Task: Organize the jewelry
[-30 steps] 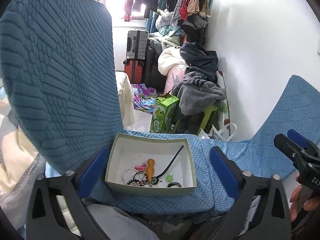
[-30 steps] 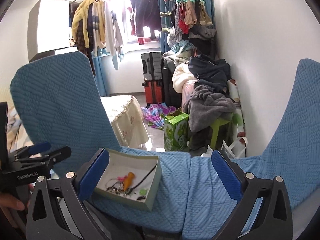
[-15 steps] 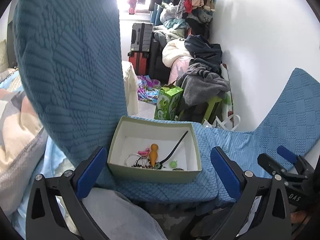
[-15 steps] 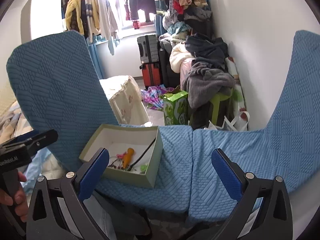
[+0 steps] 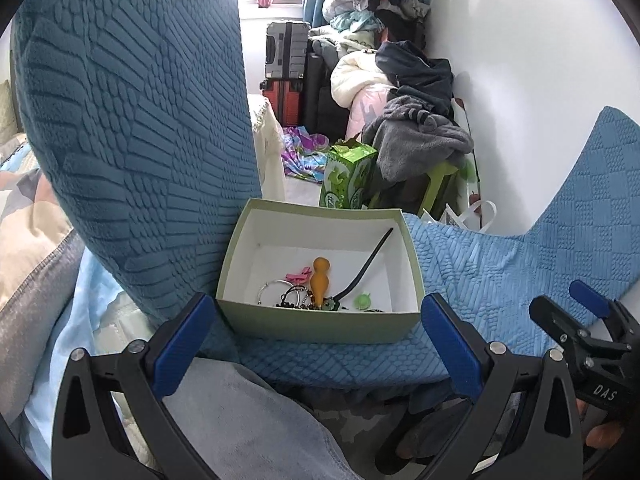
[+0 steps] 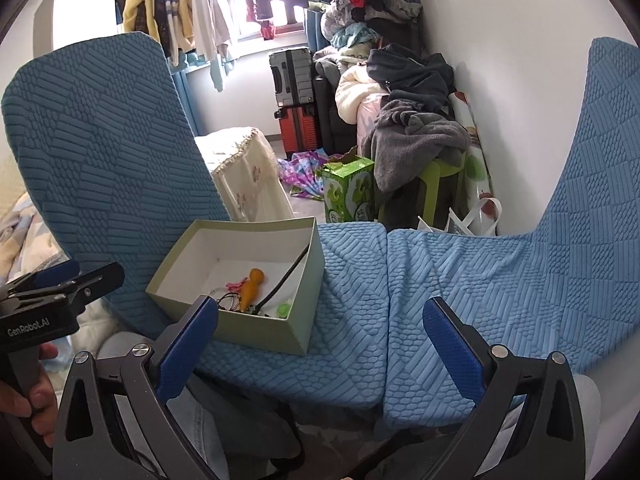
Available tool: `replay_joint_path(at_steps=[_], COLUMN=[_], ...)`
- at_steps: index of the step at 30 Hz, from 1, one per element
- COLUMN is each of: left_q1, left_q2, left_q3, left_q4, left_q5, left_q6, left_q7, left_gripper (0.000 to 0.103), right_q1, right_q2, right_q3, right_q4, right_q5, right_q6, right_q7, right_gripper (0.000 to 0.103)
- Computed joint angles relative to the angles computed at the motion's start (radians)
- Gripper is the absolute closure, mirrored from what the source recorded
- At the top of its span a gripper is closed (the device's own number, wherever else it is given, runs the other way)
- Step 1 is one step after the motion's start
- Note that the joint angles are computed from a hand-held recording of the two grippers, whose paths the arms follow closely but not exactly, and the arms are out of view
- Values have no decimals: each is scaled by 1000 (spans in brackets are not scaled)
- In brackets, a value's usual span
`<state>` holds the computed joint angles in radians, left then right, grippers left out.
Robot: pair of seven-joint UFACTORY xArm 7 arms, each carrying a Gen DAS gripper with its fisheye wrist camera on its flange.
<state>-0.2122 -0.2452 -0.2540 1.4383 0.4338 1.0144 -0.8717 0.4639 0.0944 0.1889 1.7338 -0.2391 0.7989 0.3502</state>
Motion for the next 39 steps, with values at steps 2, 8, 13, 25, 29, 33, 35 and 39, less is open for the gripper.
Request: replay_joint_path(at_steps=[2, 8, 13, 25, 29, 33, 35, 39], left_q1=[-1, -5, -9, -9, -10, -10, -10, -12], left_q2=[4, 8, 13, 15, 17, 22, 22, 22], left_q3=[0, 6, 10, 16, 18, 15, 15, 15], left_q4=[3, 2, 2, 2, 5, 12, 12, 12], left_q5=[-3, -18, -26, -28, -33, -29, -27, -29], left_q6=[7, 9, 14, 15, 13, 21, 21, 22], left_q7=[0, 12, 16, 17, 31, 26, 24, 26], left_gripper=[0, 0, 0, 0, 0, 0, 0, 0], right_q1=[1, 5, 4, 3, 3, 2, 1, 0], right_q2=[5, 4, 7, 16, 15, 16, 15, 15], right_q3=[-2, -5, -7, -12, -13, -13, -15, -15], right_q4=[6, 2, 7, 18, 15, 16, 15, 16], right_q5=[-11, -31, -44, -64, -64, -68, -68, -69], right_q6=[2, 0, 7, 19, 17, 17, 15, 15], right_q7=[10, 30, 52, 74, 72, 74, 76, 75], right_gripper=[0, 0, 0, 0, 0, 0, 0, 0])
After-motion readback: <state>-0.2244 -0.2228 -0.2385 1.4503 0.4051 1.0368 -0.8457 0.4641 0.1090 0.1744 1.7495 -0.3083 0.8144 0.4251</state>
